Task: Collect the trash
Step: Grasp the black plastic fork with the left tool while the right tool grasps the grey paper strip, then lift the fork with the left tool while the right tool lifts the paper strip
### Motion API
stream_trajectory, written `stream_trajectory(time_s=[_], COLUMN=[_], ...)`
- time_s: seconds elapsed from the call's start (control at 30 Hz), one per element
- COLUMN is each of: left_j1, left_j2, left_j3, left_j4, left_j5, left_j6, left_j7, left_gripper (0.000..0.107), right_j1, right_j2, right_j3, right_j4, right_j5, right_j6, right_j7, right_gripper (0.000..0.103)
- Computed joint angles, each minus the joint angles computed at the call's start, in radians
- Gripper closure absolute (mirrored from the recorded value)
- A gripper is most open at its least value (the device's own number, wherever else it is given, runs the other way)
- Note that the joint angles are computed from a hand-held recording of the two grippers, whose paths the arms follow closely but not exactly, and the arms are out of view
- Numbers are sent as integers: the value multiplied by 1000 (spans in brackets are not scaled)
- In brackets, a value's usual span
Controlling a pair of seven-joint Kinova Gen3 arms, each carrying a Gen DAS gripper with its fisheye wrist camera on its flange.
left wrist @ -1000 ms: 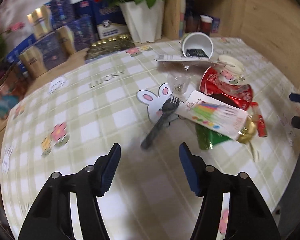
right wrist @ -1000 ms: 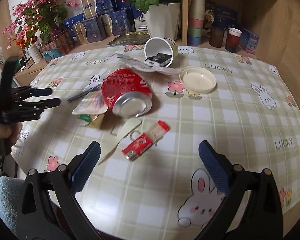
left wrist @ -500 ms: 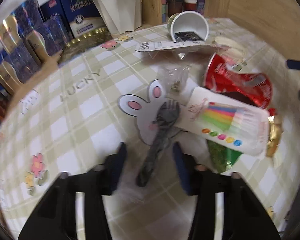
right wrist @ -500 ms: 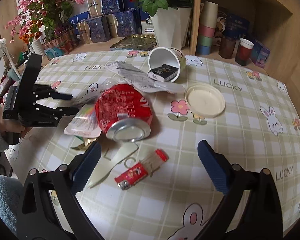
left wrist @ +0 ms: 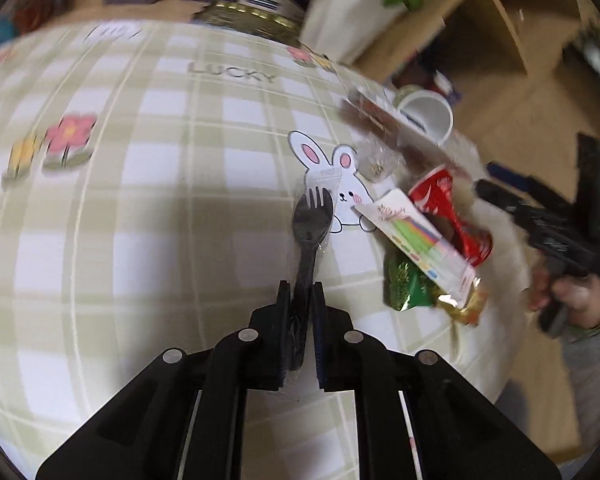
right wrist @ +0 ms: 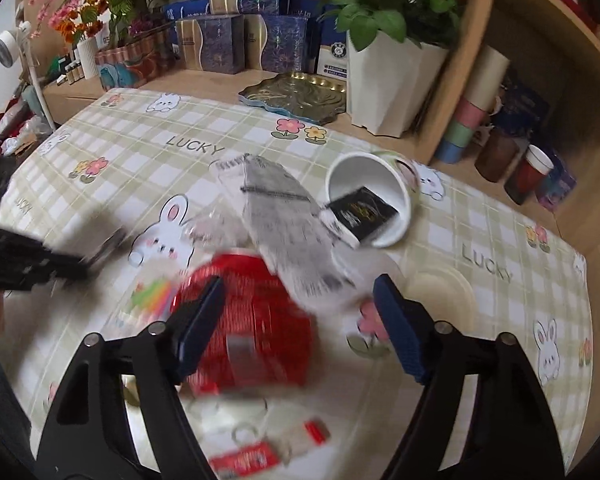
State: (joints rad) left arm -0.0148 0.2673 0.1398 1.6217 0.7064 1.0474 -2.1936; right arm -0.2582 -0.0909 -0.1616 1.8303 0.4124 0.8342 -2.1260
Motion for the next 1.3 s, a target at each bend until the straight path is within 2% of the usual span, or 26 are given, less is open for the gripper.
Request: stream_trajectory(time_s=[0.03,0.1,0.23,0.37,0.63,0.77,0.8,0.9,1.0,1.07,1.1,1.13,1.23,1.3], left_j1=[-15,-35,-35,-36,-58,-52,-50,-43,-37,-39,-39,-39,-32,-25], left_j2=[-1,-8,-39,-39,-41,-49,-53,-59,-65,-67,-67,-68,-75,-83], left_j3=[0,-1,-5,-12,-24,-27,-28,-29,-29,-30,-30,-30,-30,-30], left_j4=[19,53,109,114,140,148,151,156,161,165,168,169,177,182], left_j5=[35,87,127,149,200,201,199,194,190,196,200,202,198,191], left_j6=[-4,-15,-67,-66,-55,-68,-72,-86,-99,-101,-103,-105,-122,-135], left_j7=[-11,-36,-101,-111,-170,-179,-179,-181,-186,-192,-195,-196,-200,-199], left_gripper=[96,96,96,96,96,97,97,97,97,97,97,97,97,97], right_j1=[-1,-9,-34,-62,-50,-88,-91,-74,-70,-96,-106,-109,-128,-123], right_j2=[33,65,135,198,224,255,257,268,291,294,288,280,226,174], right_j3=[-3,7,27,49,78,92,93,107,109,111,110,103,102,91], right_j4=[-25,-49,-136,-225,-269,-287,-285,-296,-316,-304,-294,-282,-232,-196], right_j5=[11,16,20,-1,-105,-51,-37,-66,-80,-33,-13,7,58,76], right_j6=[10,2,52,125,145,167,165,156,184,192,187,178,121,70], right_j7=[-5,-5,10,62,150,111,88,54,56,34,22,6,-47,-82], right_gripper=[36,36,39,42,43,43,44,59,64,66,70,76,85,88])
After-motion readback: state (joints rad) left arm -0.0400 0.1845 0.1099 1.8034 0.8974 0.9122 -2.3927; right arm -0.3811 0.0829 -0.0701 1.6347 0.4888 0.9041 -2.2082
